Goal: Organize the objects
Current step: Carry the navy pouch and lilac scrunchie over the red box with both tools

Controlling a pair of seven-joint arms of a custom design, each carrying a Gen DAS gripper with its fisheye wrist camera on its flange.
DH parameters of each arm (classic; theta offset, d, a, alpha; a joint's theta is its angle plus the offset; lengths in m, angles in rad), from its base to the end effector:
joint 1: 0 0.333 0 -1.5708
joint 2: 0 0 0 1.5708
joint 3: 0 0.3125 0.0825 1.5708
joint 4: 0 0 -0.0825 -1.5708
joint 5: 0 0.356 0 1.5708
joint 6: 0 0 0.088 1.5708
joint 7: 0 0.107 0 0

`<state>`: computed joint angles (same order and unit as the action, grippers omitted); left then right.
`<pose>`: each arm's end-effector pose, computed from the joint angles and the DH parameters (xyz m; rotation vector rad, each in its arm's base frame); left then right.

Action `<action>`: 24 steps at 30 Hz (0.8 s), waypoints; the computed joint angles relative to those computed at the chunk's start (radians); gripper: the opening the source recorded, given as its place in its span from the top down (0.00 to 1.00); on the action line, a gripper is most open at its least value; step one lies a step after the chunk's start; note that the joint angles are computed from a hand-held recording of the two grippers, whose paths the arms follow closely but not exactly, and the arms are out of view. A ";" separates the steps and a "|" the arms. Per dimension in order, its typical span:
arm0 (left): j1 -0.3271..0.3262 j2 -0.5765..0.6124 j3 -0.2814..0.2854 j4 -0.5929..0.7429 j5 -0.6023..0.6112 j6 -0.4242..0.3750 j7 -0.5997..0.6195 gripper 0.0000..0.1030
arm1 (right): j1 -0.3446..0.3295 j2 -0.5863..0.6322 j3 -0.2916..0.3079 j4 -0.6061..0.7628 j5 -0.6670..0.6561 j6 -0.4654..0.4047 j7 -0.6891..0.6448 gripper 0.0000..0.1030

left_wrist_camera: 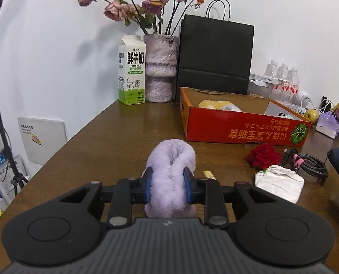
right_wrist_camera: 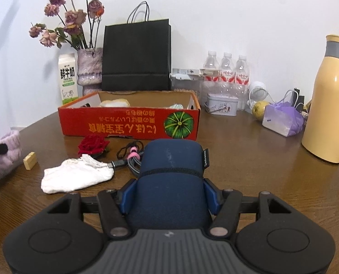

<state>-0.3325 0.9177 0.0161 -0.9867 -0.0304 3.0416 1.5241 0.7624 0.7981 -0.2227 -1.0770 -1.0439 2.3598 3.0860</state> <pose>0.7549 -0.2516 0.4537 -1.3662 1.7696 -1.1846 0.6344 0.4438 0.4269 -1.3641 1.7662 -1.1100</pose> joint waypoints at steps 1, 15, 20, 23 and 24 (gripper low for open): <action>-0.008 -0.017 0.008 -0.032 -0.005 0.018 -0.015 0.74 | 0.001 -0.001 -0.002 -0.002 -0.004 0.005 0.003 0.42; -0.177 -0.135 0.164 -0.216 0.031 0.073 -0.138 0.75 | -0.013 -0.028 0.001 -0.049 -0.058 0.148 0.030 0.42; -0.211 -0.112 0.192 -0.148 0.063 0.035 -0.194 0.75 | -0.017 -0.037 -0.004 -0.042 -0.057 0.188 0.029 0.42; -0.221 -0.099 0.196 -0.110 0.087 0.022 -0.224 0.75 | -0.019 -0.032 -0.007 -0.022 -0.053 0.198 0.009 0.42; -0.225 -0.092 0.201 -0.093 0.095 0.013 -0.237 0.75 | -0.022 -0.029 -0.006 -0.012 -0.049 0.201 -0.002 0.42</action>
<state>-0.5580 0.8253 0.2169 -1.0800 0.0650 3.0543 1.2876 0.7407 0.7696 -0.2292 -1.0892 -1.0927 2.5611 3.0842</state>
